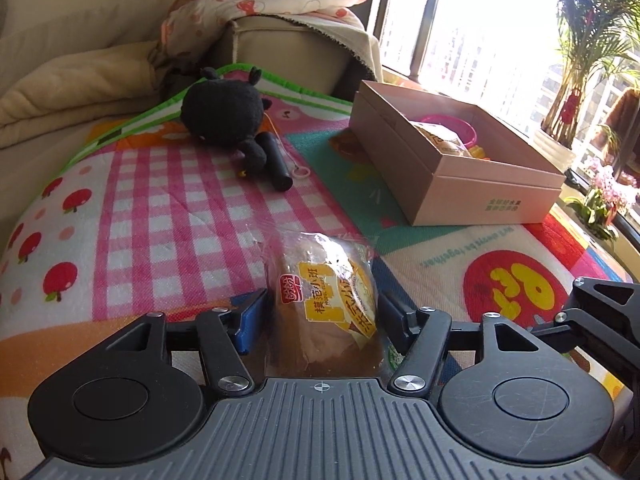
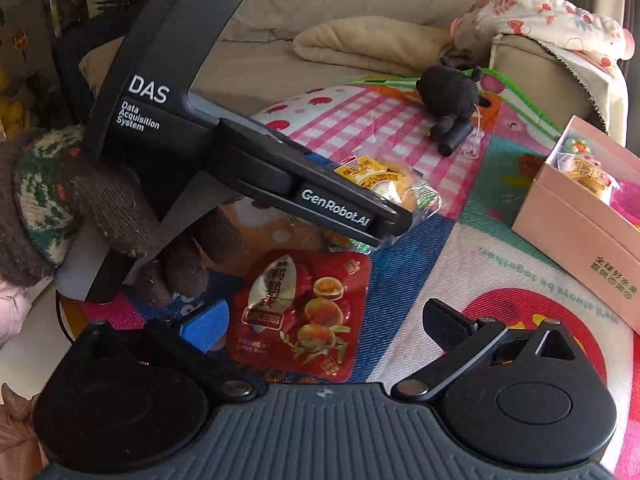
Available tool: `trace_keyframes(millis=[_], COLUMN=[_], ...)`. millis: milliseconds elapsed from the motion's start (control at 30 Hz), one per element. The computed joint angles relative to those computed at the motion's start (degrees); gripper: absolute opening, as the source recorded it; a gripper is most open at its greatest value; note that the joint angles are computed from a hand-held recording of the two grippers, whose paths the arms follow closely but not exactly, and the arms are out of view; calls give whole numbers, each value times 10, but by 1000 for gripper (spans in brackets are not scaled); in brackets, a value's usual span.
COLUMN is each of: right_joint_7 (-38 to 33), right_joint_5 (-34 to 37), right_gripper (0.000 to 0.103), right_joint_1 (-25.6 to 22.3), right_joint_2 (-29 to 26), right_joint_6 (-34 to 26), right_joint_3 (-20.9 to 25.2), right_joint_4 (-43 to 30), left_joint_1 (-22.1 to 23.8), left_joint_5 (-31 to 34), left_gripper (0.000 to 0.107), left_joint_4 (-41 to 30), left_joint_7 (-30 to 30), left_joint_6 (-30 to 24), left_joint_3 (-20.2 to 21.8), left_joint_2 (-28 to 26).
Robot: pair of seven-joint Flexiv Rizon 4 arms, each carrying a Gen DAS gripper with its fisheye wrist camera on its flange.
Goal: Organize objects
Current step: 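Grasp a second packaged bread roll with the left tool while the right tool reaches the red snack packet, then close the right tool on the red quail-egg snack packet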
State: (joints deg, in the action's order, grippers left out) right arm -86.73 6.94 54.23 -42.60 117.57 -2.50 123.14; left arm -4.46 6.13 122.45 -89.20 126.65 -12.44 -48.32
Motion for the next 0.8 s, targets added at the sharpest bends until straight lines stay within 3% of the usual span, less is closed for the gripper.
trace_keyframes(millis=[100,167,233,467,600,633,800], right_joint_7=[-2,-4,-7,-35,-25,-32,-14], right_joint_5=[-9,11,31,130,203,211,122], right_gripper=[103,103,95,93,94,94,100], right_joint_1=[10,43,64,124,176,164,40], right_joint_2=[-2,-6,-7,-14,-32,-23,16], right_joint_6=[-26,-20,-9,23,17,15,62], right_joint_3=[-8,-38,-57,-128,-194,-183,-60], right_joint_4=[-5,1,9,48,56,54,68], left_joint_1=[-13,-17,-20,-19,-8,-6,-23], left_joint_5=[-5,-8,-11,-15,-12,-13,-40], left_gripper=[67,67,67,67,67,67,67], left_joint_4=[0,1,4,17,21,23,40], left_joint_7=[5,8,10,10,-2,-6,-7], left_joint_6=[13,17,16,26,26,25,27], left_joint_3=[11,14,16,18,10,10,35], left_joint_2=[-3,-4,-1,2,3,5,19])
